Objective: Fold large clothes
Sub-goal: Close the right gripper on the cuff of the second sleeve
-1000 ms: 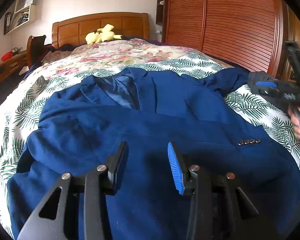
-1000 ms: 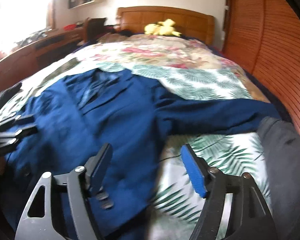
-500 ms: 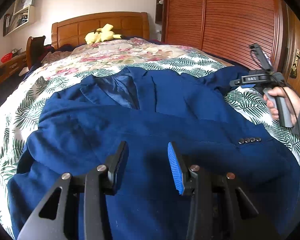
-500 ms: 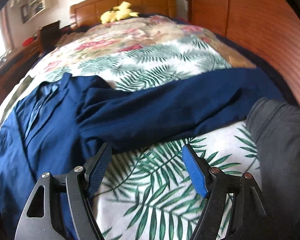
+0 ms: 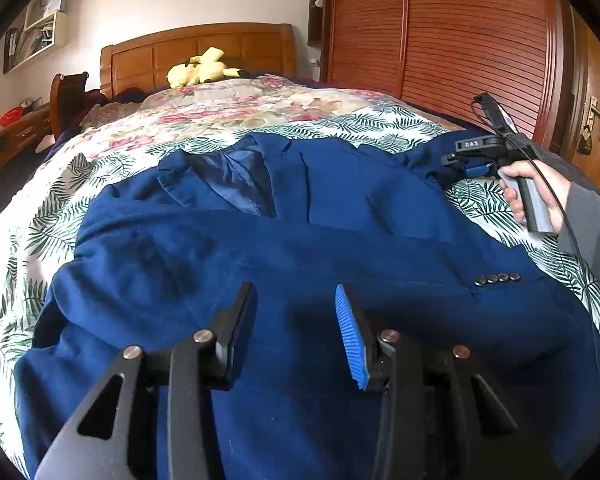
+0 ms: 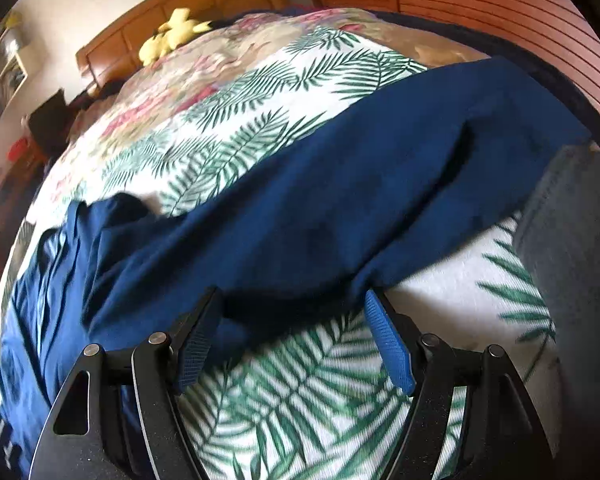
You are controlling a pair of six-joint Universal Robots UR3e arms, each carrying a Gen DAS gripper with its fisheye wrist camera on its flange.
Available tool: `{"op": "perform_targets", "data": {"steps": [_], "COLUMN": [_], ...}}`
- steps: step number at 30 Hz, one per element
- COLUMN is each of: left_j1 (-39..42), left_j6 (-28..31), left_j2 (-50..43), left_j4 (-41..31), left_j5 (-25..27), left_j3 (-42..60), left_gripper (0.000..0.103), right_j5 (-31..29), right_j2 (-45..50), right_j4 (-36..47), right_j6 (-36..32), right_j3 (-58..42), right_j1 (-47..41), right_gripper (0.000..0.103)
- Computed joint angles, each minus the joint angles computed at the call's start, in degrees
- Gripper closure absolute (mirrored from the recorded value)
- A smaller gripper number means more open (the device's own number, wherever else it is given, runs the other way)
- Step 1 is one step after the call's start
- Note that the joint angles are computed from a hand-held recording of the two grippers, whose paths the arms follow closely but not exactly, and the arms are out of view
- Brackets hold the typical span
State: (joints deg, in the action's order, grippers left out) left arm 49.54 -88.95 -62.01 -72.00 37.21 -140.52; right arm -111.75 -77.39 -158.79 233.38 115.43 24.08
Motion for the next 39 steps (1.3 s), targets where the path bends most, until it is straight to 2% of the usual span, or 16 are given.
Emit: {"op": "perform_targets", "data": {"steps": [2,3,4,5,7,9,11,15,18,21,25,29,33,35,39], "left_j1": [0.1,0.1,0.1,0.1,0.1,0.1,0.2,0.4,1.2,1.8,2.2,2.3,3.3,3.4,3.6], "left_j6": [0.4,0.5,0.5,0.5,0.5,0.5,0.6,1.0,2.8,4.4,5.2,6.0,9.2,9.7,10.0], "left_j2": [0.1,0.1,0.1,0.1,0.2,0.2,0.2,0.2,1.4,2.8,3.4,3.0,3.7,4.2,4.3], "left_j4": [-0.6,-0.6,-0.7,-0.8,-0.8,-0.8,-1.0,-1.6,-3.8,-5.8,-7.1,-8.9,-13.3,-13.9,-14.4], "left_j5": [0.0,0.1,0.1,0.1,0.0,0.1,0.0,0.0,-0.4,-0.7,-0.7,-0.7,-1.1,-1.2,-0.9], "left_j3": [0.1,0.2,0.2,0.2,0.2,0.2,0.2,0.4,0.3,0.1,0.3,1.2,2.2,2.1,2.2], "left_gripper": [0.063,0.063,0.063,0.063,0.063,0.063,0.063,0.063,0.063,0.063,0.063,0.064,0.063,0.063,0.063], "right_j5": [-0.8,-1.3,-0.7,-0.9,-4.3,-8.5,-10.2,-10.9,-9.2,-7.3,-5.3,-6.1,-9.4,-11.9,-14.5], "right_j2": [0.8,1.4,2.6,3.7,5.1,5.7,6.2,10.1,15.3,23.2,29.7,31.3,31.4,30.4,24.9], "right_j4": [-0.5,0.0,1.8,3.8,8.2,9.2,8.9,11.4,14.0,23.9,31.8,34.7,38.8,40.8,37.9], "right_j6": [0.3,0.1,-2.5,-4.5,-6.9,-8.9,-11.2,-15.8,-19.0,-21.5,-22.0,-20.5,-19.4,-18.3,-15.2], "right_j3": [-0.7,-1.6,-3.6,-5.8,-10.8,-14.8,-18.0,-28.6,-38.5,-52.6,-64.9,-68.9,-72.4,-72.7,-64.1], "right_j1": [-0.5,-0.5,-0.9,-0.9,1.3,4.3,6.8,12.5,17.4,20.8,22.9,23.9,24.5,24.3,22.9], "right_gripper": [0.04,0.074,0.095,0.099,0.1,0.1,0.101,0.101,0.101,0.101,0.101,0.1,0.1,0.094,0.057]}}
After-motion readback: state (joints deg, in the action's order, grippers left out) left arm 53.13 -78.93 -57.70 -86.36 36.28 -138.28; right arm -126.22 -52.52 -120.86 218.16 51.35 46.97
